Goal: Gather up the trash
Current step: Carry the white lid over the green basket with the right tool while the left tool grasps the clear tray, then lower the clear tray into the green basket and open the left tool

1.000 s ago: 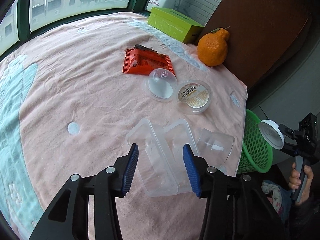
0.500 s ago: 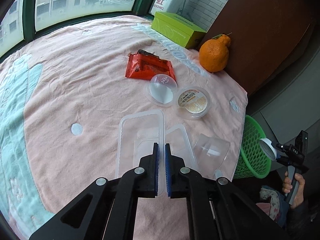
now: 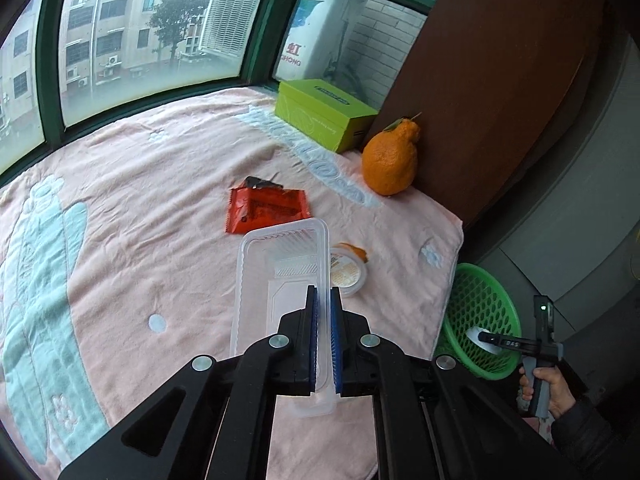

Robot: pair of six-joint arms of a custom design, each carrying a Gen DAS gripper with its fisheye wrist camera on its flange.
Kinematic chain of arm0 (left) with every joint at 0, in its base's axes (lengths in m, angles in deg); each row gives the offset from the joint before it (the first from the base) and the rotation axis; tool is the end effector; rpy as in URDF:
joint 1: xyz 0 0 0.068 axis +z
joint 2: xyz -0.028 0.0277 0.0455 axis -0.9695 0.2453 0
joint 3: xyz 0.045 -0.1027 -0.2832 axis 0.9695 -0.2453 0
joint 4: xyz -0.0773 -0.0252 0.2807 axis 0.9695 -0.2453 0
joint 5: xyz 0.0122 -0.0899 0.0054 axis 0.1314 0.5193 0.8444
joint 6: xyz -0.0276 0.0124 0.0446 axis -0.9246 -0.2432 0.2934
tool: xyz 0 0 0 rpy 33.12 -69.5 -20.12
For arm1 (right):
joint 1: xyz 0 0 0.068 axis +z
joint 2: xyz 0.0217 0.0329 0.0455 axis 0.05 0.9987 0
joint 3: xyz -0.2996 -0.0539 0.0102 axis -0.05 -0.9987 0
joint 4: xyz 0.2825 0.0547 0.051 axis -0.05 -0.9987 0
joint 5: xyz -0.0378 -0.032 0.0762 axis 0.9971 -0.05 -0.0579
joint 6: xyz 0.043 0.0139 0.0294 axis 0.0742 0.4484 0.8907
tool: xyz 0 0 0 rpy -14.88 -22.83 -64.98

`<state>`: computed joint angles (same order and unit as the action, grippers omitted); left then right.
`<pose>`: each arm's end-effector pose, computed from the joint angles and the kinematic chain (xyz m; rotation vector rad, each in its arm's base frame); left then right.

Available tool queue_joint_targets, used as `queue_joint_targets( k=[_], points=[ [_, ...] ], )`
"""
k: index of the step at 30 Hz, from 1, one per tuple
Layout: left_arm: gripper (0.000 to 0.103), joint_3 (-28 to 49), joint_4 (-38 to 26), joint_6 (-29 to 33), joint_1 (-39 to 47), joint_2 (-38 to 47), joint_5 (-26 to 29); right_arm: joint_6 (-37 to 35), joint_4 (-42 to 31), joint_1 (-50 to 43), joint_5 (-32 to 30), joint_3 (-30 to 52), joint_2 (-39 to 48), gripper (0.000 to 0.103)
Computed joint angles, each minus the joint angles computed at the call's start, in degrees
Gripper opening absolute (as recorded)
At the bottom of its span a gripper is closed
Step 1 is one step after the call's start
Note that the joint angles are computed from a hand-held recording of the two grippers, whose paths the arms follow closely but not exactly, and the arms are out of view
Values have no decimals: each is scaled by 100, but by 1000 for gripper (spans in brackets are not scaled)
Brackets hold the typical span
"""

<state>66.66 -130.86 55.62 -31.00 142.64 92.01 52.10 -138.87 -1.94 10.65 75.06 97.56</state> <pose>0.1798 0.1497 0.4139 -0.3853 2.3398 -0.3169 0.3749 -0.0216 0.2420 -0.2750 2.8017 0.3338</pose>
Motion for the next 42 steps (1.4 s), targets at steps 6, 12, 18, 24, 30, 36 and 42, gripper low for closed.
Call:
queue_joint_targets(
  k=[6,12,18,24,30,36,42],
  points=[
    [6,127,365,-698,-1280,-51,-185,-114,279,-75,236,-132,-12,81],
    [6,102,906,-1434,-3025,108,-753,-120,242,-310,-19,-203,-391,84],
    [6,288,1390,-1919,-4540,675,-1321,-312,-25,-680,-580,-154,-1029,84],
    [6,569,1679,-2218,-5669,1559,-1726,-461,-162,-1216,-1065,-221,-1526,85],
    [6,924,1776,-2370,-6330,2498,-1952,-566,-186,-1637,-1228,-359,-1769,86],
    [6,1117,1783,-2605,-6625,3093,-1933,-712,-215,-1916,-1238,-442,-1802,86],
    [6,1096,1776,-2776,-6849,3408,-1857,-765,-256,-2093,-1312,-494,-1732,86]
  ],
)
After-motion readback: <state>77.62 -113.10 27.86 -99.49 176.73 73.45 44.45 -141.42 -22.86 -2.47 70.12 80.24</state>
